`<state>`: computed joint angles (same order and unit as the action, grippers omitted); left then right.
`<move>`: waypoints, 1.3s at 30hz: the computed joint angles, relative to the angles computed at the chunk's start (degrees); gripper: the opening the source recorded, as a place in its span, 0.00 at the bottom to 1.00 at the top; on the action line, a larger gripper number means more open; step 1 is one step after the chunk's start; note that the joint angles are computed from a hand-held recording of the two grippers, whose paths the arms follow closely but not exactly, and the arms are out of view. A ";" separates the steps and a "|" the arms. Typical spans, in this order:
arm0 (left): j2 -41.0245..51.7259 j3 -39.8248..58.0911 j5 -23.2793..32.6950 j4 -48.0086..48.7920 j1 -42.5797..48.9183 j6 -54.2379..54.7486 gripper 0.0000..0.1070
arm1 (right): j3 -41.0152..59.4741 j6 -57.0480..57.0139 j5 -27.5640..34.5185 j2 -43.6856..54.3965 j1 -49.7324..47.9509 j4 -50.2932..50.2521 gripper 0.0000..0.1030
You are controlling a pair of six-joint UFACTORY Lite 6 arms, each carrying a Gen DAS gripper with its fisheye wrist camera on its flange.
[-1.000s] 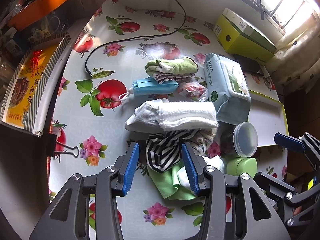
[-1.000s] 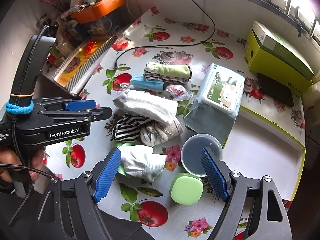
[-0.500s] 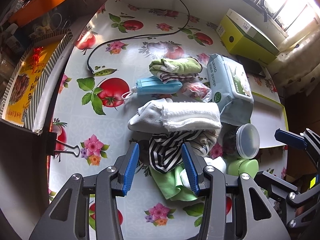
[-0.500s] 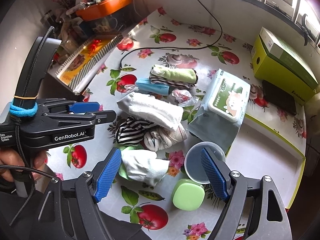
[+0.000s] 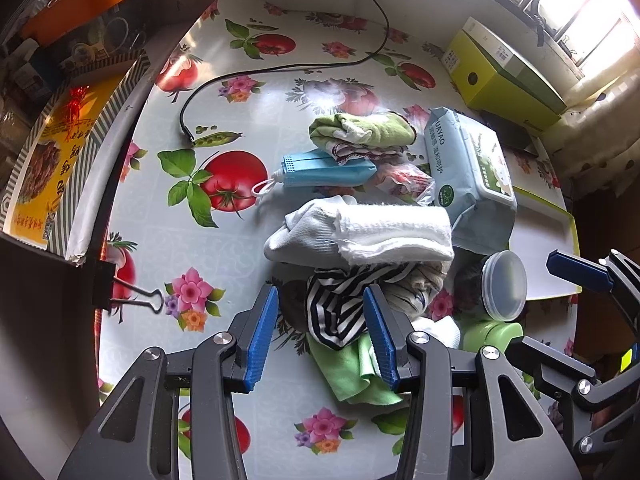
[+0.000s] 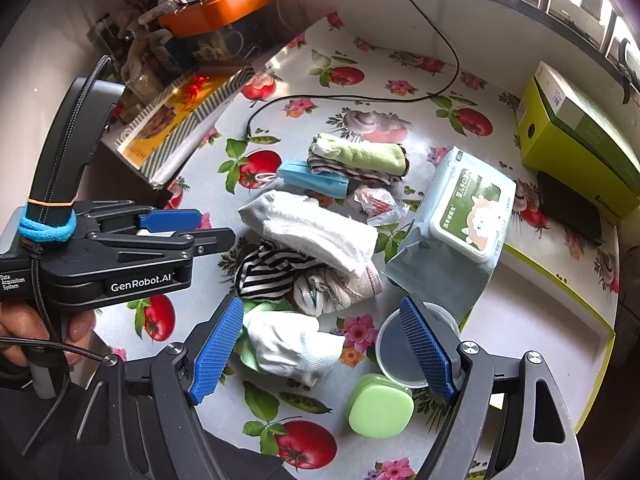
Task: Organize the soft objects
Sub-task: 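Lower the right tool onto the white sock and close on it, then grasp the black-and-white striped sock with the left tool while the right holds the white sock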
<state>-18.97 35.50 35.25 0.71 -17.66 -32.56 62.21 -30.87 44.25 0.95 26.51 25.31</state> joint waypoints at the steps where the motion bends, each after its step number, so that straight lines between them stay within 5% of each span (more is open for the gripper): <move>1: 0.15 0.00 -0.06 -0.19 0.16 0.27 0.43 | 0.04 -0.11 -0.03 0.17 0.09 0.14 0.79; 14: 0.68 -1.78 -1.55 -4.76 6.42 7.35 0.43 | 4.62 -2.08 -1.32 7.21 2.33 0.65 0.79; 26: -0.11 -5.31 -2.61 -11.02 12.53 15.77 0.43 | 20.51 -7.68 -0.86 25.68 6.77 -2.85 0.79; 35: -0.95 -8.62 -2.99 -20.49 14.14 25.55 0.43 | 32.31 -7.95 4.63 37.88 6.64 -5.16 0.50; 39: 0.10 -8.85 -3.21 -24.95 14.10 29.89 0.43 | 34.18 -8.48 5.93 39.13 5.54 -4.34 0.28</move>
<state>-18.88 26.65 32.05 -24.24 -3.55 -2.67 96.39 -39.35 50.19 40.08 32.06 20.97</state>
